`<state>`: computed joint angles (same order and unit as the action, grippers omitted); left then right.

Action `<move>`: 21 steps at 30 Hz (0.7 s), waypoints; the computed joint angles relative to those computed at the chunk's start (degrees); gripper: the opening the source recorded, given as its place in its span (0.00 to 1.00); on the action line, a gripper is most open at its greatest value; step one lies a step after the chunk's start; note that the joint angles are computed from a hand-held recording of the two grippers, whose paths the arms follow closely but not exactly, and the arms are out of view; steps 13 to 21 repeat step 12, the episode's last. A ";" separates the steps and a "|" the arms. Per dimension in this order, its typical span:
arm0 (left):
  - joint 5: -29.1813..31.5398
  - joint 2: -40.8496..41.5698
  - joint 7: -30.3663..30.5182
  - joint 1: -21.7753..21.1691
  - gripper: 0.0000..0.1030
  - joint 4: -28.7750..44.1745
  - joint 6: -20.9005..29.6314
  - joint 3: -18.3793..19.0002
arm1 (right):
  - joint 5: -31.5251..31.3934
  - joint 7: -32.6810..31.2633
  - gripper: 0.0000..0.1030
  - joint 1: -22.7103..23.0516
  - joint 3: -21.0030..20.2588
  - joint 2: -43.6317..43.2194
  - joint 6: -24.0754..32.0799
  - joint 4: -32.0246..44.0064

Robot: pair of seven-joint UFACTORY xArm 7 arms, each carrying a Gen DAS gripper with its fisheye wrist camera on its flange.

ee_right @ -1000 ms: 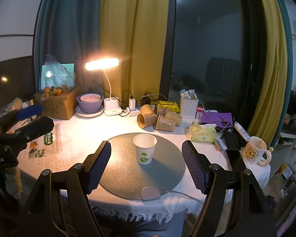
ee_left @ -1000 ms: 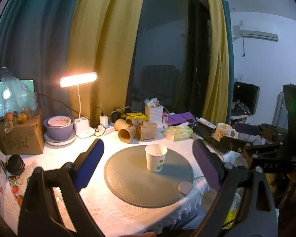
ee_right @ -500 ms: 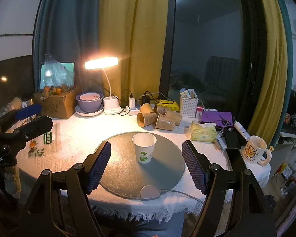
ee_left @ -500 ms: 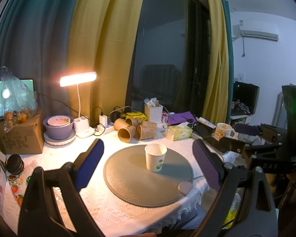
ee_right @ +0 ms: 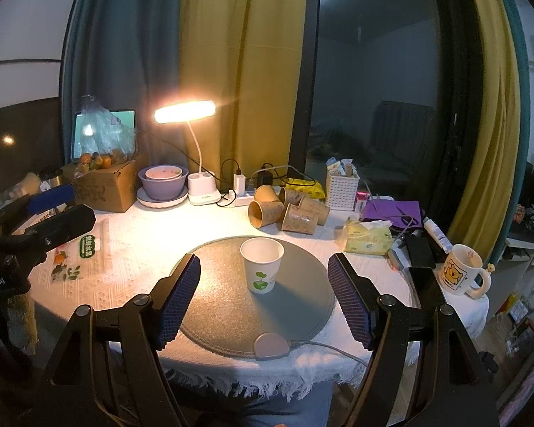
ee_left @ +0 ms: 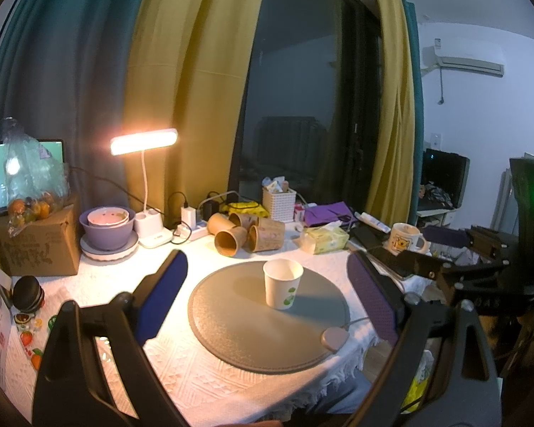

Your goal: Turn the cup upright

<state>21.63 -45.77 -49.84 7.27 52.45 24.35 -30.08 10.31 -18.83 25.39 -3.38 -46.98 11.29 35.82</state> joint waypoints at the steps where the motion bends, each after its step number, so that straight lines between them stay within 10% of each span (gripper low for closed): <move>1: 0.00 0.00 0.00 -0.05 0.89 -0.01 0.03 0.04 | -0.03 0.12 0.75 -0.12 0.12 0.05 0.02 0.06; 21: 0.42 -1.06 -0.91 0.27 0.89 -1.43 -3.25 0.01 | -0.19 0.32 0.75 -0.16 0.22 0.11 0.11 0.17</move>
